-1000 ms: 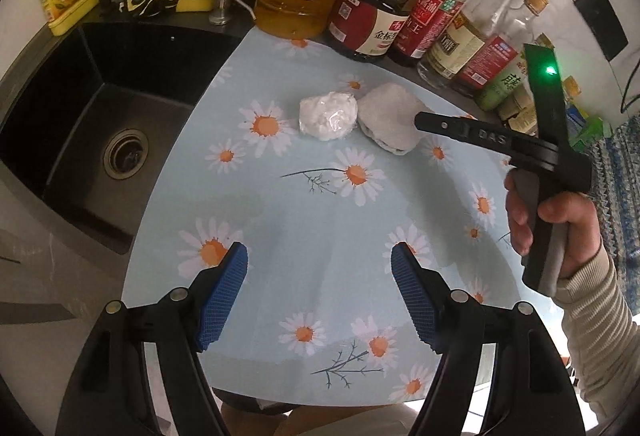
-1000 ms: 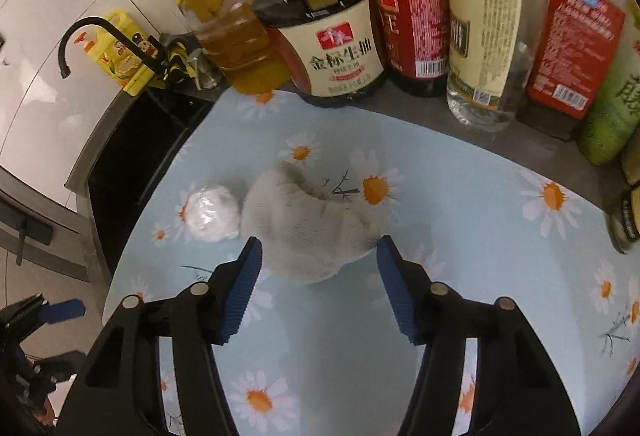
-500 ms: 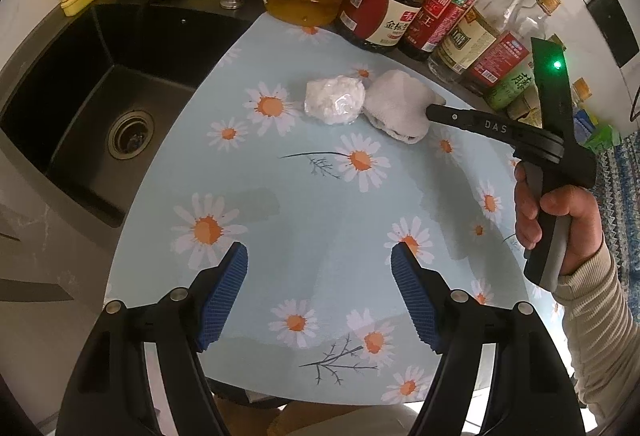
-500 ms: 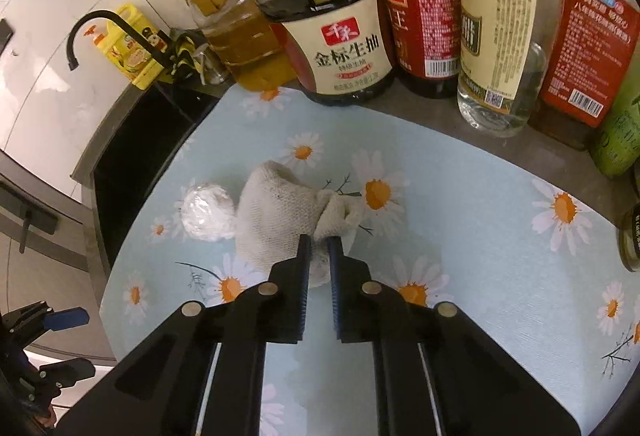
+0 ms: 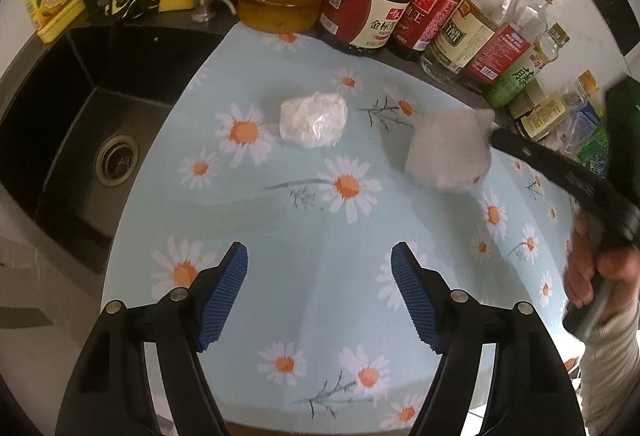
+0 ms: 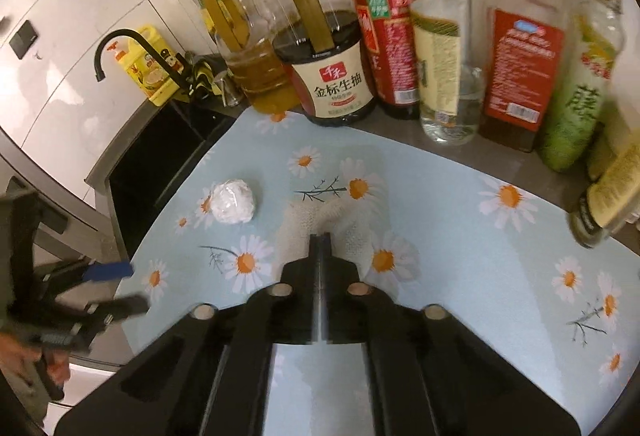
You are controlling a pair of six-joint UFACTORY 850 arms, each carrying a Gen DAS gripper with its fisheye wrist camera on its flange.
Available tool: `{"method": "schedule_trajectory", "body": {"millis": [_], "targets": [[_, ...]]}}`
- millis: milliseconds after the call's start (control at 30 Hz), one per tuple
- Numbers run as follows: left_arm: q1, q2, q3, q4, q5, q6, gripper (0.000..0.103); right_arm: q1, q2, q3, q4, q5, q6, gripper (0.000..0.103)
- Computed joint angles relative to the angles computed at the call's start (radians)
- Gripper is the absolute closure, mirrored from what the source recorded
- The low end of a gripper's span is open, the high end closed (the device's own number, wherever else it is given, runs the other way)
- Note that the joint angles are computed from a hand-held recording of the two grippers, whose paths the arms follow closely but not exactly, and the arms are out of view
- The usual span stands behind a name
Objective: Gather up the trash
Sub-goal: 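Close the right gripper on the grey cloth, then grasp the crumpled white plastic bag with the left gripper while the right holds the cloth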
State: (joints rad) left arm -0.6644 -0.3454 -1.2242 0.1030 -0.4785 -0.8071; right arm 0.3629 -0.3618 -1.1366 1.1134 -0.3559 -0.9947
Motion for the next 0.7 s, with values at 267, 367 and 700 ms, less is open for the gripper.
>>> {"method": "schedule_trajectory", "body": {"millis": [267, 367, 700], "targets": [[0.030, -0.094, -0.100, -0.022, -0.023, 0.072, 0.031, -0.017, 0.075, 0.091, 0.067, 0.044, -0.044, 0.102], [0.031, -0.105, -0.113, -0.035, -0.023, 0.094, 0.031, -0.029, 0.063, 0.088, 0.012, 0.027, 0.033, 0.057], [0.030, -0.093, -0.109, -0.011, -0.039, 0.071, 0.031, -0.051, -0.060, 0.020, 0.003, -0.052, 0.112, 0.048]]}}
